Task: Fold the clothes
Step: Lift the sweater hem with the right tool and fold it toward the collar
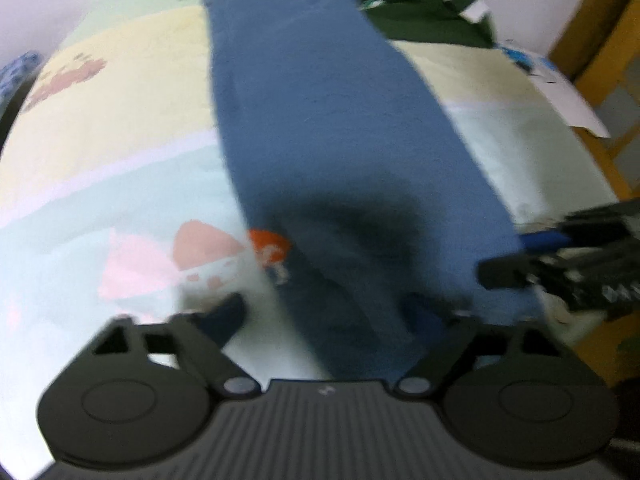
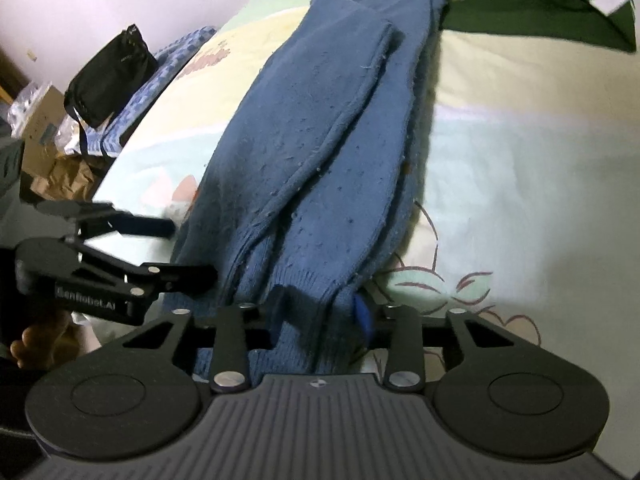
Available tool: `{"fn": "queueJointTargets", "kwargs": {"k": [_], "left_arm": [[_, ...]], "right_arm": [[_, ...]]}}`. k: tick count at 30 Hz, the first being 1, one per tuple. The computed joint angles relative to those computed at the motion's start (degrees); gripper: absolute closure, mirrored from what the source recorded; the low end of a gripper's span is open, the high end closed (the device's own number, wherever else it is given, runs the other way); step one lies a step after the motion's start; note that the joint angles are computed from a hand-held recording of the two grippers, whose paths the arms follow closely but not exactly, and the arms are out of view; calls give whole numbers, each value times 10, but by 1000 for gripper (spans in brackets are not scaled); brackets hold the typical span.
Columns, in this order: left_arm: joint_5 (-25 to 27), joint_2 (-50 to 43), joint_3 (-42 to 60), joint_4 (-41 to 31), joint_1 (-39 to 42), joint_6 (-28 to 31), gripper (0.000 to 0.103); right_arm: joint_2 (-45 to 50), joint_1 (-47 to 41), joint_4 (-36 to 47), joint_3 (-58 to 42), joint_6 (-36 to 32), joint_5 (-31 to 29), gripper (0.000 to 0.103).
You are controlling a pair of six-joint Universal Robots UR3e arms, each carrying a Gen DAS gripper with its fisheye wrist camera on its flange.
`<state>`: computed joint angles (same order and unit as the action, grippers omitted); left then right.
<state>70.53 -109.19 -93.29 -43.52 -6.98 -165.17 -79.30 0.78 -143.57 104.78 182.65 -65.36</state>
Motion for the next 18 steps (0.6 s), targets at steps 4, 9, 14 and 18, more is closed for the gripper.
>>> {"fn": "queueJointTargets", "kwargs": {"k": [4, 9, 14, 18], "left_arm": [[-15, -4, 6, -5, 5, 5, 46], [-33, -8, 17, -17, 12, -3, 57], [-42, -4, 26, -52, 26, 1, 51], [-39, 3, 25, -73, 33, 4, 40]], "right_arm": [[-3, -23, 16, -1, 15, 37, 79], [-3, -16, 20, -9, 4, 33, 79], [2, -13, 53, -28, -15, 21, 69], [-3, -20, 92, -32, -36, 30, 61]]}}
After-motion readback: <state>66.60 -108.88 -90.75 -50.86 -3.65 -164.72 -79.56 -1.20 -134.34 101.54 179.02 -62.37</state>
